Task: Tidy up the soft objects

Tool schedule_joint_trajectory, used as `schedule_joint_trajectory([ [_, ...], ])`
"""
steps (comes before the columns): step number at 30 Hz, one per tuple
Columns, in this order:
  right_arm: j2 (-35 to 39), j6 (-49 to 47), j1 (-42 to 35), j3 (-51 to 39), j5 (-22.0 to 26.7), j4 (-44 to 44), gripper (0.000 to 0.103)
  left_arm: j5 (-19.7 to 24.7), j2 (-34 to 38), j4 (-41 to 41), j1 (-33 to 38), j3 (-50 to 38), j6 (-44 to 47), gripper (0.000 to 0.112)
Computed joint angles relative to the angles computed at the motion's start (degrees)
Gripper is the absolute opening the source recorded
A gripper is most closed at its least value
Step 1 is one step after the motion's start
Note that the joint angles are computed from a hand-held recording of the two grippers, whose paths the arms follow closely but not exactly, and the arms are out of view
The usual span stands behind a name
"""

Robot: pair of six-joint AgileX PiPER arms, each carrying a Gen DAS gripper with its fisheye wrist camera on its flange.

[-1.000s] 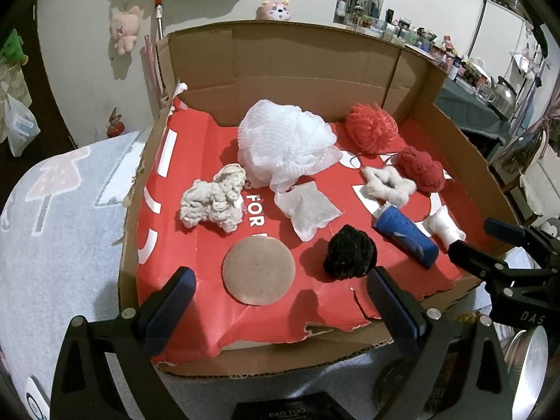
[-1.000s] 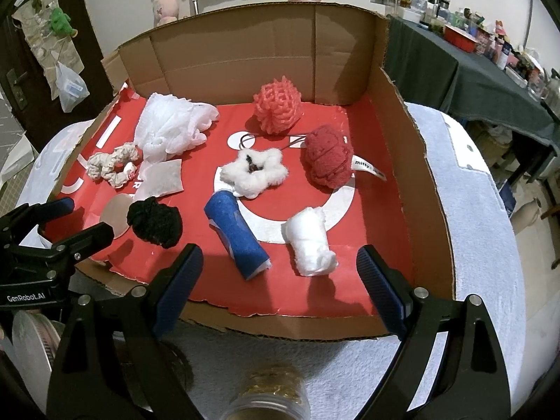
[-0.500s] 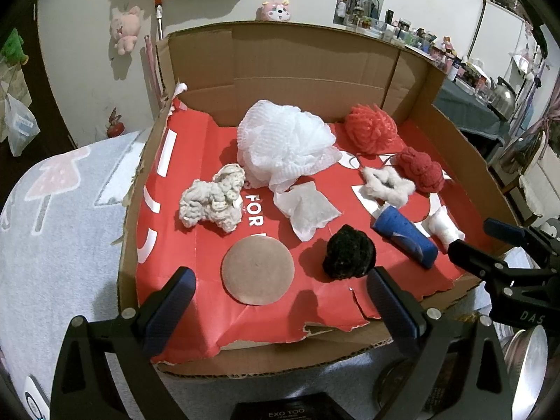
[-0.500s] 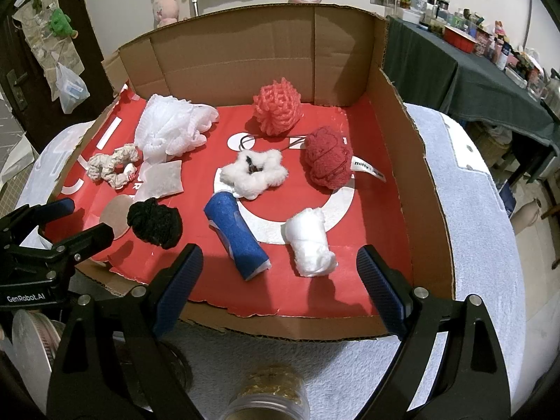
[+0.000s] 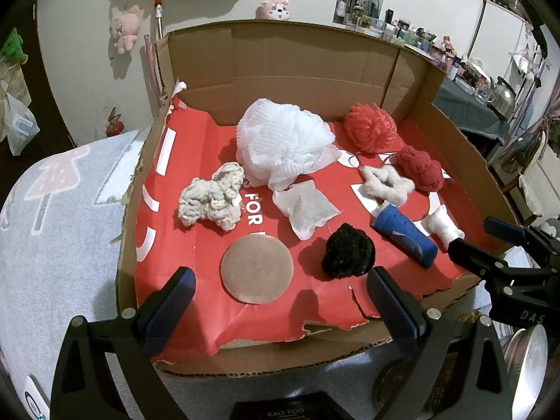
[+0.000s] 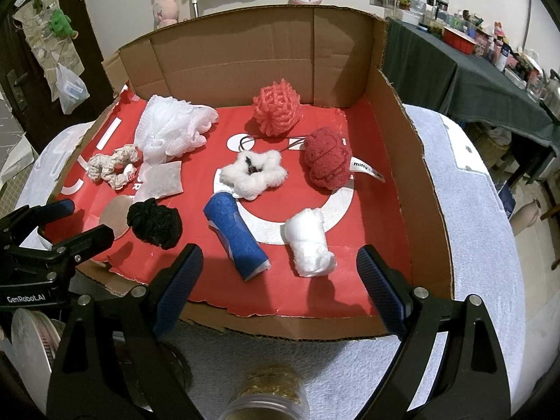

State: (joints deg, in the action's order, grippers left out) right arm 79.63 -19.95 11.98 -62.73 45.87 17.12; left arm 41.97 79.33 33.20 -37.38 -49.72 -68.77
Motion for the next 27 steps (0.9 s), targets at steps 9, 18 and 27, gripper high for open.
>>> schedule_joint_trajectory([
  [9,-0.11,-0.49,-0.36,0.01,0.01,0.69,0.090,0.06,0.07,0.73,-0.48,0.18,-1.35,0.100],
  [18,-0.19,-1.17,-0.50,0.06,0.06,1.14,0.090,0.05,0.16,1.39,-0.87,0.14,-2.55,0.100],
  [27,-3.54,-4.08,-3.32,-1.19,2.40,3.90,0.090,6.87,-5.16,9.41,-6.58,-0.48,-9.96,0.100],
])
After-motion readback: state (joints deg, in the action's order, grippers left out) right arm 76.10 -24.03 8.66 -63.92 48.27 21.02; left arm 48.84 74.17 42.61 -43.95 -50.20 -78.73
